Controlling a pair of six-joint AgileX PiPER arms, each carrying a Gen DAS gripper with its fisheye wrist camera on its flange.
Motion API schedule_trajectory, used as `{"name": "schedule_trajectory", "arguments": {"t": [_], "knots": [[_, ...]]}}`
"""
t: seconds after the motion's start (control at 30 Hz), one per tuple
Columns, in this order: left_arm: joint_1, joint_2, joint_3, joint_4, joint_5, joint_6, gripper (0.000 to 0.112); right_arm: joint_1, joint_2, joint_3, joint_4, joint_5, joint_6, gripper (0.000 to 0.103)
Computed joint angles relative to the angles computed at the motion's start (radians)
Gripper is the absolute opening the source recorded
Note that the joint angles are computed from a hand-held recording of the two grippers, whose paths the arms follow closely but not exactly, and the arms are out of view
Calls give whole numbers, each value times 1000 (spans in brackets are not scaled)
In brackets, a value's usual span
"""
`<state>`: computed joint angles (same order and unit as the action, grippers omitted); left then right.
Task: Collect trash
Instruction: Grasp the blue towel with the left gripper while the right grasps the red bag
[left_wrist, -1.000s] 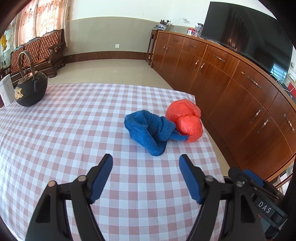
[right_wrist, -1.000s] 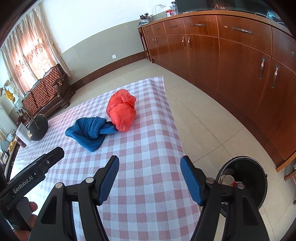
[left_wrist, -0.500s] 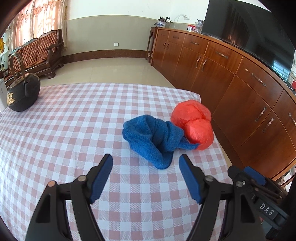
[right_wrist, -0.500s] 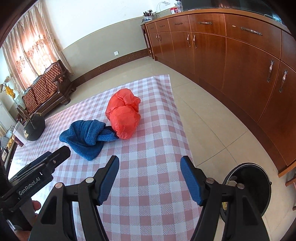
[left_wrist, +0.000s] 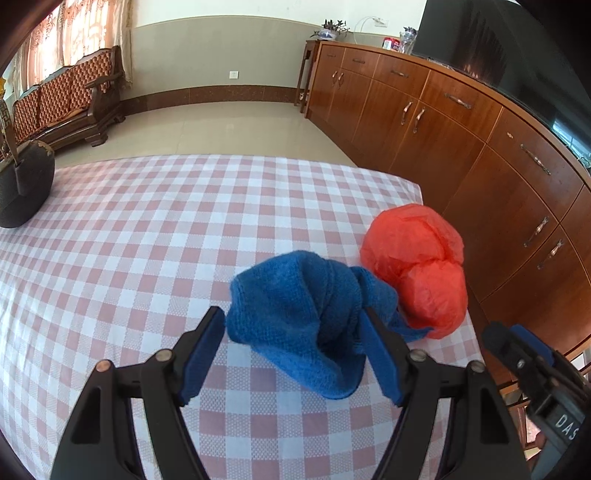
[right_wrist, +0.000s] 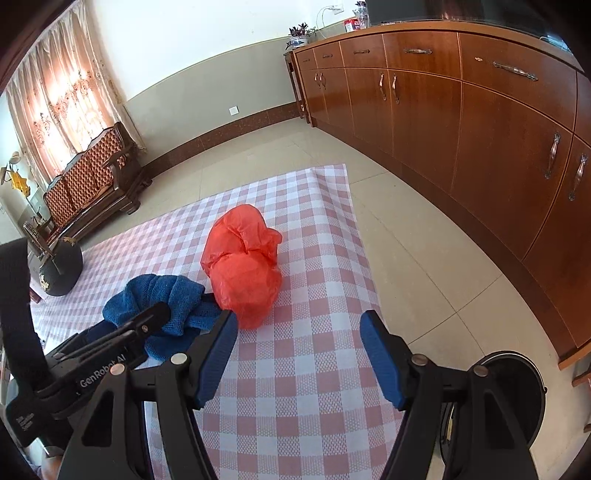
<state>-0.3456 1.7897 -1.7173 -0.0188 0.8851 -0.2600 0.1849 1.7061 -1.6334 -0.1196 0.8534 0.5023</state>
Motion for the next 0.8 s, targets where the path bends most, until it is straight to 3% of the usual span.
{"name": "schedule_trajectory", "arguments": {"t": [0.2, 0.23, 0.27, 0.33, 0.6, 0.8], "knots": [[23, -4, 46, -36, -52, 31, 75, 0, 74, -92, 26, 9, -42, 70], [28, -10, 58, -50, -67, 49, 64, 3, 89, -111, 29, 13, -47, 70], [34, -12, 63, -69, -76, 71, 45, 3, 105, -130, 35, 16, -55, 70], [44, -14, 64, -90, -81, 93, 32, 5, 141, -176, 39, 31, -60, 71], [96, -68, 128, -126, -123, 149, 20, 6, 281, -344, 86, 96, -108, 70], [111, -92, 159, -121, -132, 172, 20, 24, 315, -381, 94, 91, -127, 44]]}}
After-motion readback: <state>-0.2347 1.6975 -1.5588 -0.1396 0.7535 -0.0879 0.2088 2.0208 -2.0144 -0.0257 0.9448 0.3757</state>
